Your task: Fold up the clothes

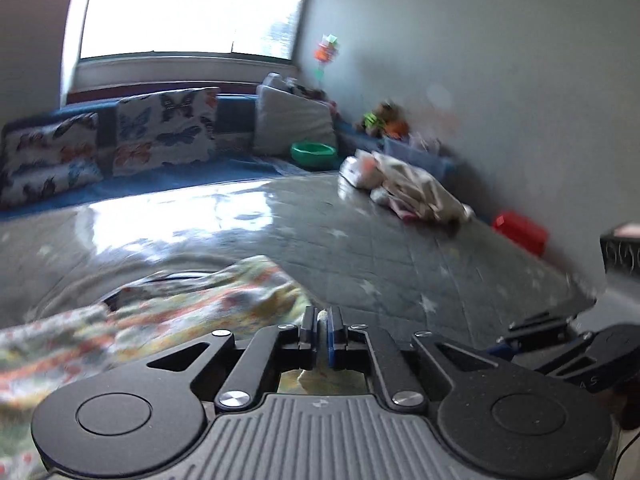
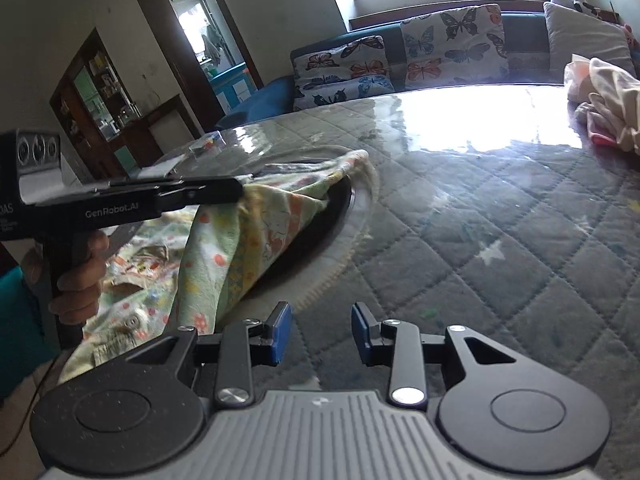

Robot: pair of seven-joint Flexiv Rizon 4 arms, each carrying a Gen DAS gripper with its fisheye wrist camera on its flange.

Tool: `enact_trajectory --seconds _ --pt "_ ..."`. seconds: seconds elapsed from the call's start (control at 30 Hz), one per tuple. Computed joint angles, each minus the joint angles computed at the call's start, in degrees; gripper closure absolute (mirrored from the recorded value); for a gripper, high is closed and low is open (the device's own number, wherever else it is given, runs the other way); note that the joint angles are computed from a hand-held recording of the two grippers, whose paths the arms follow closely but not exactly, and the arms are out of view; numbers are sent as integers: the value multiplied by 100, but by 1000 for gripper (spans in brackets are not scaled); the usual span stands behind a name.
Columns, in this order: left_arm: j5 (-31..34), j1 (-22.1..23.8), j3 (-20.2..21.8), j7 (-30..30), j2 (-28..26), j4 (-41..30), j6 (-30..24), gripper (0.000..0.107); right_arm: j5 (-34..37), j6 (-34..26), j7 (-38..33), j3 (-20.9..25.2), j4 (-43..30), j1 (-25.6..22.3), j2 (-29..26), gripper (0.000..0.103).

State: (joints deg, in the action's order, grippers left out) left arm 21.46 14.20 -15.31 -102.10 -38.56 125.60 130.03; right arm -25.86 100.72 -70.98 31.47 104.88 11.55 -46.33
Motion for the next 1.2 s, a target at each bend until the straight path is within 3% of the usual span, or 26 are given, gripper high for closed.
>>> enact_trajectory --seconds 0.2,0.37,0.43,0.73,0.87,1.0,1.13,1.2 --pt "-145 485 128 -649 -125 388 300 102 -10 -287 2 364 -641 90 -491 70" --pt "-191 638 241 -928 -216 504 304 102 149 -515 -113 375 -1182 415 -778 70" --pt "-356 508 382 -931 -228 540 340 101 242 -619 -168 363 -1415 543 -885 70" --pt "-189 697 333 -1317 -483 588 666 101 810 -998 -359 206 -2449 967 -1311 70" --pt "-127 716 325 -1425 -520 565 707 101 1075 -1354 -569 510 -2990 931 -1643 71" --pt "-164 634 387 -1455 -517 574 745 98 1316 -1475 -803 531 -3184 1017 -1718 94" --pt "-176 579 433 -1413 -530 530 739 95 1524 -1161 -900 67 -2956 1289 -1431 98" --pt "-164 549 454 -1364 -531 505 746 88 1549 -1015 -821 -248 -2802 1466 -1233 98"
